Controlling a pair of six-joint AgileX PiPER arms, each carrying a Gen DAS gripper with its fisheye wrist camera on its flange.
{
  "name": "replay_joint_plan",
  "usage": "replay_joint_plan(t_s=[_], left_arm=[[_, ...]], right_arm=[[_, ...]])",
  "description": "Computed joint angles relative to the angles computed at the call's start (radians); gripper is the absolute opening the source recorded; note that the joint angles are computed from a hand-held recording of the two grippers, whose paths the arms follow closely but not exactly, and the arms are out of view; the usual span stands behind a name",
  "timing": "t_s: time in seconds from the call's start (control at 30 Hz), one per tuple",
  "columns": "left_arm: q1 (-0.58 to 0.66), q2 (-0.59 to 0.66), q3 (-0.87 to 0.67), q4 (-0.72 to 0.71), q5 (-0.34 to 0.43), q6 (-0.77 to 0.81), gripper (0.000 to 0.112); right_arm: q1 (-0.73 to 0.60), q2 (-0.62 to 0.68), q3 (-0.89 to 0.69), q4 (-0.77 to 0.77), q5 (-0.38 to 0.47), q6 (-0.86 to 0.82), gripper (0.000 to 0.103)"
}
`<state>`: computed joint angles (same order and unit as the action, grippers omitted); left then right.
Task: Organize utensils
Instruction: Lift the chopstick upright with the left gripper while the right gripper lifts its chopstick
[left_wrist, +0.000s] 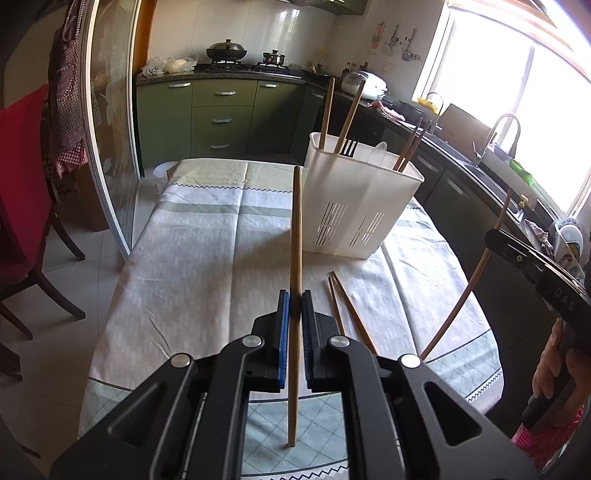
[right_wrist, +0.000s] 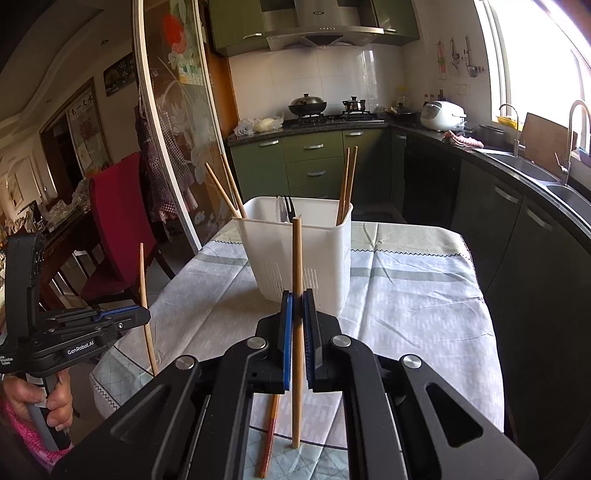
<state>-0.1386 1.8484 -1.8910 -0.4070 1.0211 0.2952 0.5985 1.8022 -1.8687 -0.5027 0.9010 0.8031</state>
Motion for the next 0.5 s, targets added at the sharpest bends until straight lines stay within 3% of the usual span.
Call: replay_joint_plan(t_s=[0.5], left_arm=[[-0.029, -0.082, 0.068, 0.028, -0.06, 0.005, 0.007]], right_arm=[[0.042, -0.162, 0.219, -0.086, -0.07, 0.126, 0.006]])
